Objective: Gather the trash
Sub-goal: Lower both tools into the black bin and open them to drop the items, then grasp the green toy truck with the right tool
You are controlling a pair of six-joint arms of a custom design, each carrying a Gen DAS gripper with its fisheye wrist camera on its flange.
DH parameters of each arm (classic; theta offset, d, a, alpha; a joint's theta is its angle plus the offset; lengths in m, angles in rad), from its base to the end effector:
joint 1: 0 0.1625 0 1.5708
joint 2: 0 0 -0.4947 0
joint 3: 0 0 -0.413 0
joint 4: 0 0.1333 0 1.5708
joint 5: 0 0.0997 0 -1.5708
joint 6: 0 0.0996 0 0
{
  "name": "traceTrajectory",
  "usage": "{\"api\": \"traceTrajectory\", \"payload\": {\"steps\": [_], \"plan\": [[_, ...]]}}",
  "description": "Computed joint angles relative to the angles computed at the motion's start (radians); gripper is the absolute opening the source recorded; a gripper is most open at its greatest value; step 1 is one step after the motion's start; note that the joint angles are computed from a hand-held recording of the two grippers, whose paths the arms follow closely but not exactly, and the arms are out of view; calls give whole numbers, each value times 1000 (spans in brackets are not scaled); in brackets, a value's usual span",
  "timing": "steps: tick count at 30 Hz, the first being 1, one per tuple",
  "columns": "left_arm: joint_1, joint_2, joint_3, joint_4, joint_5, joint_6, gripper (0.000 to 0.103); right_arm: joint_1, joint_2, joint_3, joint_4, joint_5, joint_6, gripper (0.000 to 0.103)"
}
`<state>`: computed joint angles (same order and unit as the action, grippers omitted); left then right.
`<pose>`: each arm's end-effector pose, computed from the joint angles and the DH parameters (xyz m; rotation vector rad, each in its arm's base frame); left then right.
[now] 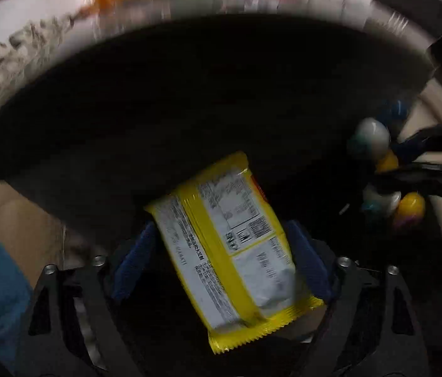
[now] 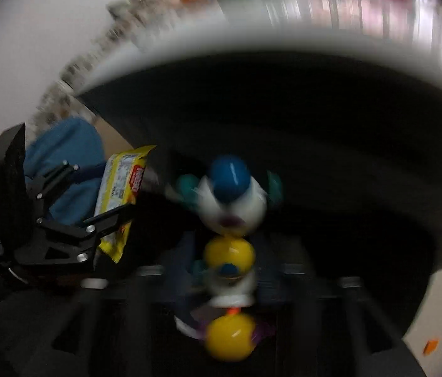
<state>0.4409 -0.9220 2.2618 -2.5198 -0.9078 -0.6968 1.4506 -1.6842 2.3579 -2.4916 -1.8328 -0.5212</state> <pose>-0.3291 -0.3705 0.0441 0.6792 2.3221 -0.3657 0.0603 -0.3971 0.3275 0.5143 -2.7614 0.2143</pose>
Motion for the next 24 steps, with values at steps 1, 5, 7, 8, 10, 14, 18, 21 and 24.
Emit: {"api": "traceTrajectory", "payload": {"steps": [1,5,7,8,10,14,18,21,24], "plan": [[27,18,-7,15,-27,-10,85,-14,21,-4,3,-9,10,59],[57,10,-3,42,-66,-62,85,-5,-18,-7,10,-15,-9,58],[29,-38,3,36,-53,-60,85,48,-79,-31,65,15,-36,59],[8,-65,4,30,-45,-65,85,73,-96,-49,87,36,-47,60],[-40,-129,-2,19,4,-49,85,145,-115,-101,91,92,-82,69],[-83,-175,-62,-34,157,22,91,278,19,-217,-94,67,-134,78],[-73,-149,-137,-59,328,35,91,315,267,-406,-217,-34,-90,79],[-33,-141,-173,-48,345,-24,91,315,414,-540,-200,-135,78,79],[4,-167,-164,-75,294,-47,91,279,453,-626,-61,-63,335,84]]}}
